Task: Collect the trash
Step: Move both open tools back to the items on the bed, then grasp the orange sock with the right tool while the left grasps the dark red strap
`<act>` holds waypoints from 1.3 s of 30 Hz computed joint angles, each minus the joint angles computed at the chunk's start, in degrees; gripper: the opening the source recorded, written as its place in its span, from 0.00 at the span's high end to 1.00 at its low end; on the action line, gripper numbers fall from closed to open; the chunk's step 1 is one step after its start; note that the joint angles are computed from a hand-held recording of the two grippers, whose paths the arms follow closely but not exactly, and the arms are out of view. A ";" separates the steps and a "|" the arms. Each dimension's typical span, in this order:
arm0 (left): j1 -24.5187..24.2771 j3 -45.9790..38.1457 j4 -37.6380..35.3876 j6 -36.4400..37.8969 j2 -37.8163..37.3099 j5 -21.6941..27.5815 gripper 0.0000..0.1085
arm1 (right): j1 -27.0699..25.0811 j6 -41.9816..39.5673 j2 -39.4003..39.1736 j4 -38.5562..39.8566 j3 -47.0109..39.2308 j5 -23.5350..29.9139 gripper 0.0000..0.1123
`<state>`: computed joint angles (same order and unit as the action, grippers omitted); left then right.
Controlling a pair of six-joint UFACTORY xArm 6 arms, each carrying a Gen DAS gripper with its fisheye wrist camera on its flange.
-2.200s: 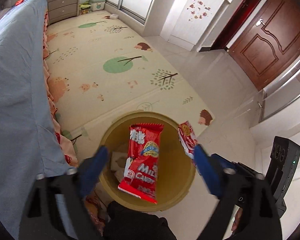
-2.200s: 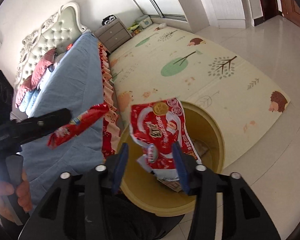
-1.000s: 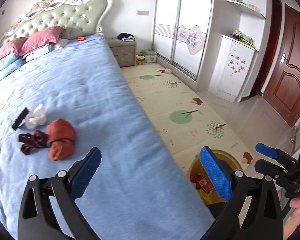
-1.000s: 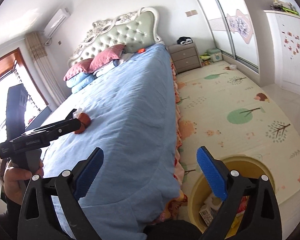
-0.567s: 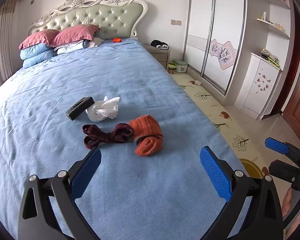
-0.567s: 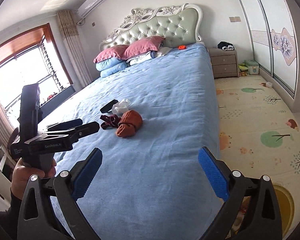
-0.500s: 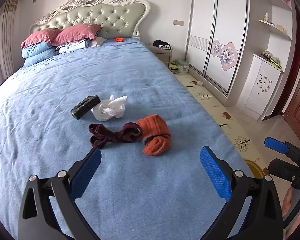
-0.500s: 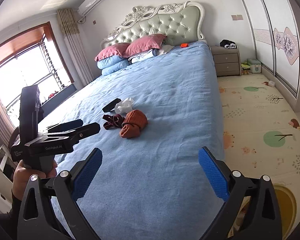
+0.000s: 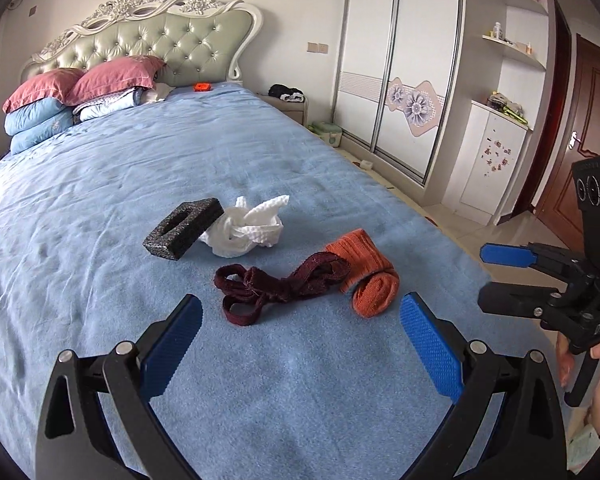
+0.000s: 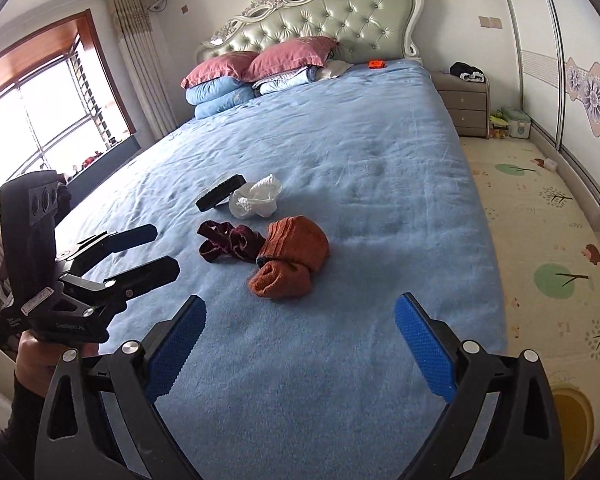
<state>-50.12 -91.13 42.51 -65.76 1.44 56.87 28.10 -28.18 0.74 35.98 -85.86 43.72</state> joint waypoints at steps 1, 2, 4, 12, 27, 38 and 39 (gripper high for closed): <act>1.01 0.43 -1.82 1.72 -0.09 -1.49 0.09 | 0.74 1.19 1.45 -2.26 -1.57 0.10 0.27; 2.02 0.76 -3.85 3.81 -0.13 -2.75 0.09 | 1.24 1.83 2.91 -3.43 -3.21 0.59 0.33; 3.12 0.41 -5.64 7.04 0.37 -3.05 0.09 | 1.78 3.49 5.78 -4.64 -6.39 1.68 0.34; 6.76 1.28 -11.64 16.24 1.02 -7.41 0.09 | 1.99 10.54 18.23 -6.37 -21.42 9.69 0.37; 10.13 -3.26 -20.85 24.43 6.51 -7.44 0.09 | -0.76 5.78 15.11 0.33 -18.39 11.22 0.75; 6.17 -10.89 -13.20 20.34 11.13 2.58 0.70 | -2.01 1.93 8.06 0.60 -10.28 8.94 0.75; 5.67 -11.36 -12.65 19.58 11.28 2.88 0.73 | -2.22 1.54 7.39 1.22 -9.52 8.85 0.75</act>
